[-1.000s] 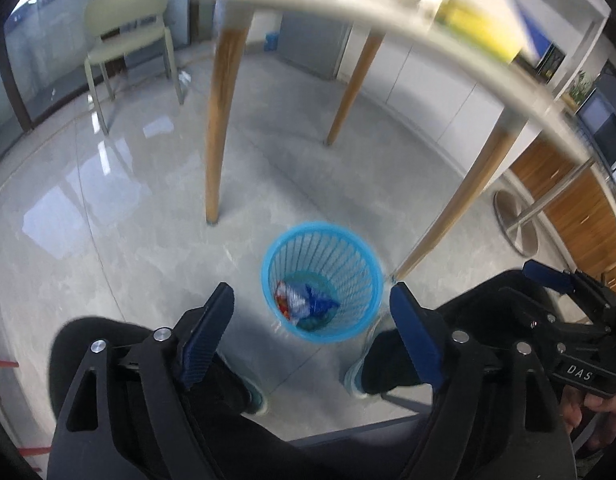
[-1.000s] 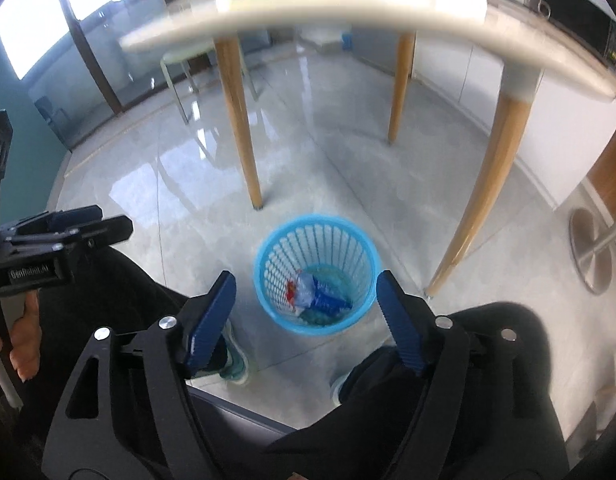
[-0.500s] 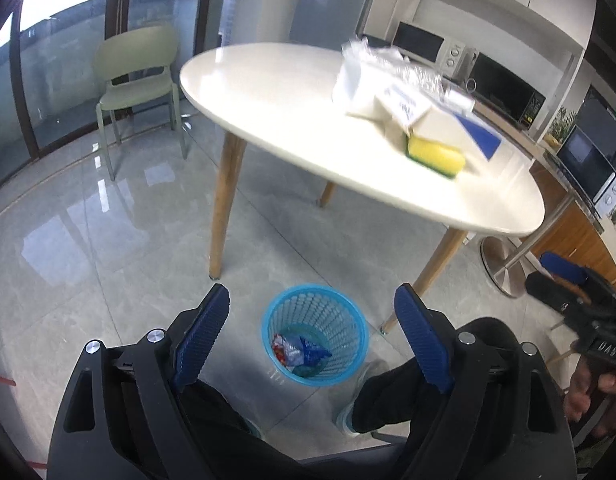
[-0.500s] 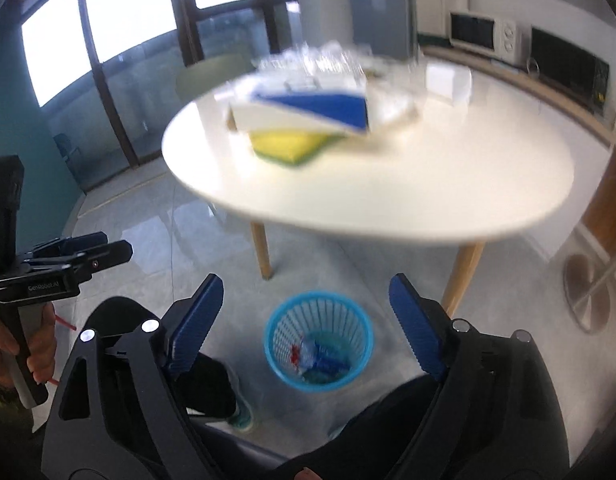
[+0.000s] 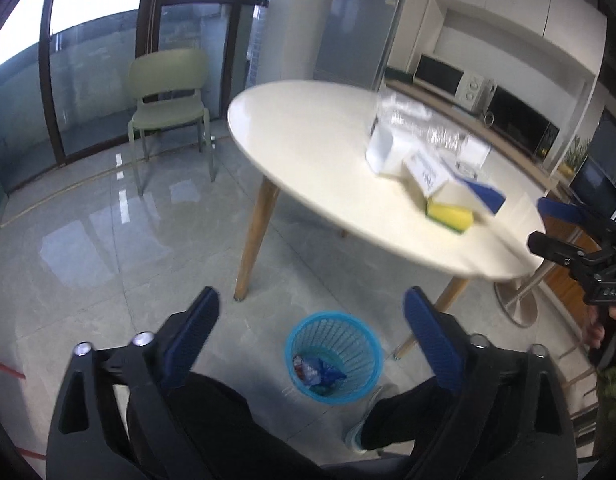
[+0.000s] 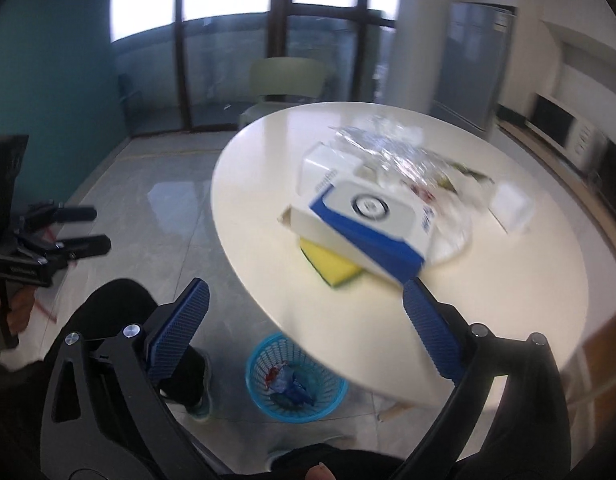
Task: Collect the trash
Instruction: 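Move both tools back up to the table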
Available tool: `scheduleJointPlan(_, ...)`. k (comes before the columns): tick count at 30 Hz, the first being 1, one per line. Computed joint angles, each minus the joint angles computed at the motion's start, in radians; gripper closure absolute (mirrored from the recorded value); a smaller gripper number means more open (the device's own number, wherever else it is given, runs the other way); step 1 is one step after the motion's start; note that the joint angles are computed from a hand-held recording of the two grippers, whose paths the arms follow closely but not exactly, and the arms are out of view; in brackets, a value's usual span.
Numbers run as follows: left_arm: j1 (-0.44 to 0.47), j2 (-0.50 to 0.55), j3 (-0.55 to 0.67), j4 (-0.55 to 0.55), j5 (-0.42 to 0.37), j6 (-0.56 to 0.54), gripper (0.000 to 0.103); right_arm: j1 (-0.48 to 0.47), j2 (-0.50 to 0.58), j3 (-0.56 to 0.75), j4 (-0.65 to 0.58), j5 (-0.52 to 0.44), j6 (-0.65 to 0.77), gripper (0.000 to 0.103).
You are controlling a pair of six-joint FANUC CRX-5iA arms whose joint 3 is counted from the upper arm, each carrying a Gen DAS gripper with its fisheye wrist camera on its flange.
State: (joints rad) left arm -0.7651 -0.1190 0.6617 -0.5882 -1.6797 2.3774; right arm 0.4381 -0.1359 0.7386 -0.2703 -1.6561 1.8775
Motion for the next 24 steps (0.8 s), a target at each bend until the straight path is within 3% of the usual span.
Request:
scheduleJointPlan(5, 0.018, 0.024, 0.054, -0.013, -0.033, -0.029, 0.008, -0.023, 0.124, 0.186, -0.056, -0.093, 0.111, 0.009)
scheduleJointPlan(13, 0.099, 0.056, 0.113, 0.037, -0.002, -0.089, 0.007, -0.084, 0.222, 0.321, -0.158, -0.165, 0.182, 0.009)
scheduleJointPlan(18, 0.175, 0.066, 0.11, 0.113, 0.043, -0.127, 0.007, -0.047, 0.269, 0.38, -0.096, -0.217, 0.283, 0.009)
scheduleJointPlan(21, 0.234, 0.067, 0.097, 0.182, 0.099, -0.145, 0.007, -0.054, 0.319, 0.474, -0.132, -0.29, 0.323, 0.009)
scheduleJointPlan(24, 0.323, 0.062, 0.061, 0.303, 0.172, -0.159, 0.007, -0.05, 0.381, 0.571, -0.13, -0.346, 0.332, 0.009)
